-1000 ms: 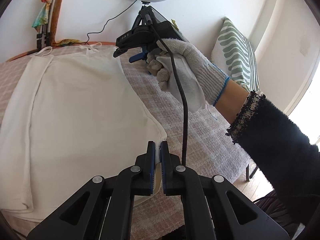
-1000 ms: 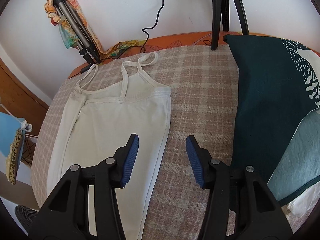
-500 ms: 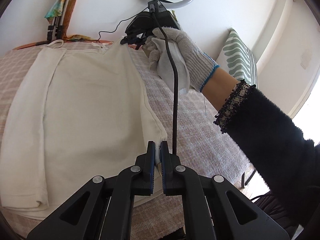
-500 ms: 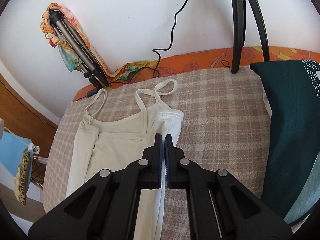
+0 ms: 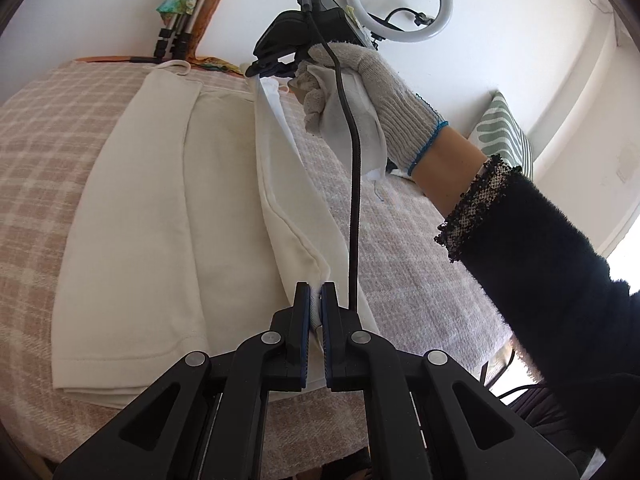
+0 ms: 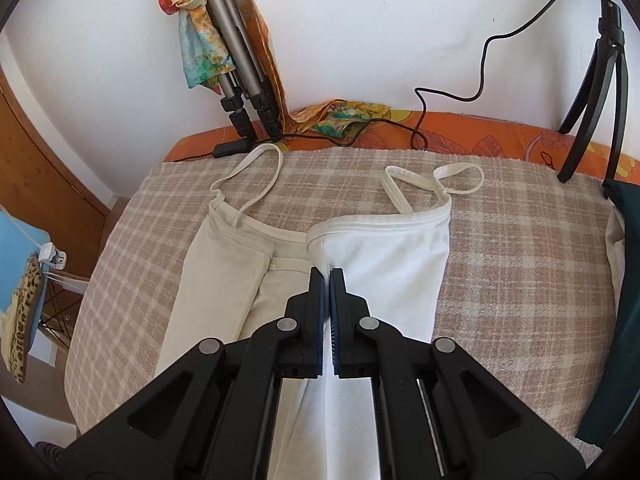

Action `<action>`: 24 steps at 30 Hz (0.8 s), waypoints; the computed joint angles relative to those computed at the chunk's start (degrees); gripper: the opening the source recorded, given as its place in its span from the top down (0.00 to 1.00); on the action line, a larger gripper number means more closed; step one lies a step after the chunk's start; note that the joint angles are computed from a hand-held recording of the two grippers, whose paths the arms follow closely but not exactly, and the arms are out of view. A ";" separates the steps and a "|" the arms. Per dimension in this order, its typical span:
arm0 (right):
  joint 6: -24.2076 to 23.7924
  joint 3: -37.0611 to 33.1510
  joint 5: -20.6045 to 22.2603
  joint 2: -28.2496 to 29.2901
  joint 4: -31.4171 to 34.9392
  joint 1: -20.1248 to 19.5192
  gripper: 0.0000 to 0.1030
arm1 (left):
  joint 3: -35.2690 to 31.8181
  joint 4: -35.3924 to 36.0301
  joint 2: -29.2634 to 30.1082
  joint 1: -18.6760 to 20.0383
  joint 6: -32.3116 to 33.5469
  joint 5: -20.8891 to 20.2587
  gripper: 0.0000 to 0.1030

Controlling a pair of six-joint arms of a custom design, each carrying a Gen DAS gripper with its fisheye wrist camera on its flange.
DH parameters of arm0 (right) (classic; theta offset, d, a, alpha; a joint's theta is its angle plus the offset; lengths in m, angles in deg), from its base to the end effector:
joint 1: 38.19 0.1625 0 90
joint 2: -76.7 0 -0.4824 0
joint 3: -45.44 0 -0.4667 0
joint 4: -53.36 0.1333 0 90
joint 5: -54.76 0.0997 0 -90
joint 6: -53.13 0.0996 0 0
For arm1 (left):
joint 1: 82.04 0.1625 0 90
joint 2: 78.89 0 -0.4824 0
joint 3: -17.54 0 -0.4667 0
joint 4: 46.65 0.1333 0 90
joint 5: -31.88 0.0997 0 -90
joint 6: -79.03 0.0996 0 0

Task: Fold small clothes
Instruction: 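Grasp the other side edge with both tools and fold it over the middle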

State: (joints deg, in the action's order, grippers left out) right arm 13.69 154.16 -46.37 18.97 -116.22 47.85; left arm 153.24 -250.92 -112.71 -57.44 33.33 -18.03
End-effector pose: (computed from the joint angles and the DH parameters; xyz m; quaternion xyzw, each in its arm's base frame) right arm 0.0665 -0.6919 0.1696 0.2711 -0.9259 0.1936 0.1782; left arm -0.2983 -0.3537 -0.0787 0.1233 0.9265 -0.3383 0.1092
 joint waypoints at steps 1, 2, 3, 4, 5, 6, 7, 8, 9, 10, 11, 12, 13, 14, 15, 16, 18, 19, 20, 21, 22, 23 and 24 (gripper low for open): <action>-0.07 0.05 -0.33 0.52 -0.36 0.28 0.96 | 0.27 -0.14 -0.01 0.10 -0.54 0.11 0.96; -0.17 0.00 -0.75 1.07 -0.62 0.55 0.96 | 0.81 -0.27 -0.07 0.15 -0.97 0.29 0.96; -0.38 0.01 -1.21 1.57 -1.01 0.79 0.96 | 1.09 -0.06 -0.04 0.13 -1.42 0.51 0.96; -0.79 -0.09 -1.78 2.30 -1.70 1.12 0.96 | 1.28 0.14 -0.14 0.15 -1.78 0.78 0.96; -1.15 -0.09 -2.14 2.72 -2.12 1.32 0.96 | 1.49 0.26 -0.32 0.27 -1.99 0.90 0.96; -1.17 -0.21 -2.40 3.07 -2.09 1.45 0.96 | 1.76 0.04 -0.39 0.46 -2.08 0.67 0.96; -0.88 -0.37 -2.60 3.39 -1.75 1.52 0.96 | 1.77 0.14 -0.49 0.87 -1.80 -0.21 0.96; -0.36 -0.71 -2.54 3.60 -0.63 1.47 0.96 | 1.74 0.76 -0.68 1.16 -1.85 -0.74 0.96; 0.36 -1.02 -2.27 3.59 0.86 1.33 0.96 | 1.87 1.76 -0.98 1.32 -2.52 -0.92 0.96; 1.63 -1.39 -2.14 3.47 2.48 1.22 0.95 | 2.06 2.43 -1.34 1.49 -2.99 -1.32 0.95; 2.71 -1.46 -1.59 2.97 3.78 1.02 0.94 | 2.31 2.84 -1.80 1.55 -3.07 -1.85 0.95; 3.27 -1.20 0.05 2.02 4.82 0.64 0.93 | 2.60 4.37 -2.57 1.31 -3.53 -1.88 0.92; 3.53 -0.50 1.74 0.78 4.97 0.24 0.93 | 3.05 5.52 -3.37 0.84 -3.64 -1.74 0.91; 3.72 0.33 2.85 -0.57 4.85 -0.07 0.92 | 3.70 5.80 -4.16 0.29 -3.30 -1.59 0.91; 3.87 1.21 3.84 -2.12 5.16 -0.40 0.91 | 4.48 6.44 -5.22 -0.36 -3.09 -1.34 0.90; 4.15 2.22 4.66 -3.94 5.63 -0.78 0.90 | 5.29 7.29 -6.50 -0.97 -2.97 -1.13 0.90; 4.02 4.55 5.28 -7.74 6.17 -1.61 0.90 | 7.22 8.90 -9.37 -2.24 -2.86 0.10 0.88; 3.49 5.88 5.36 -9.68 6.32 -2.04 0.90 | 8.04 10.72 -11.14 -2.66 -3.23 0.96 0.80; 2.85 7.26 4.99 -11.57 6.42 -2.41 0.90 | 8.86 12.44 -12.94 -2.77 -3.76 1.36 0.73; 2.25 8.64 4.19 -13.38 6.62 -2.72 0.90 | 9.62 14.24 -14.81 -2.43 -4.38 1.59 0.57; 1.61 10.15 3.52 -15.33 6.86 -3.21 0.90 | 10.32 15.69 -16.40 -2.01 -4.99 1.72 0.51; 0.79 11.95 3.38 -17.42 7.22 -3.92 0.90 | 10.81 17.20 -17.86 -1.44 -5.48 1.92 0.51; -0.17 13.88 3.30 -19.61 7.94 -4.79 0.90 | 11.04 19.64 -19.38 -0.88 -6.24 2.35 0.51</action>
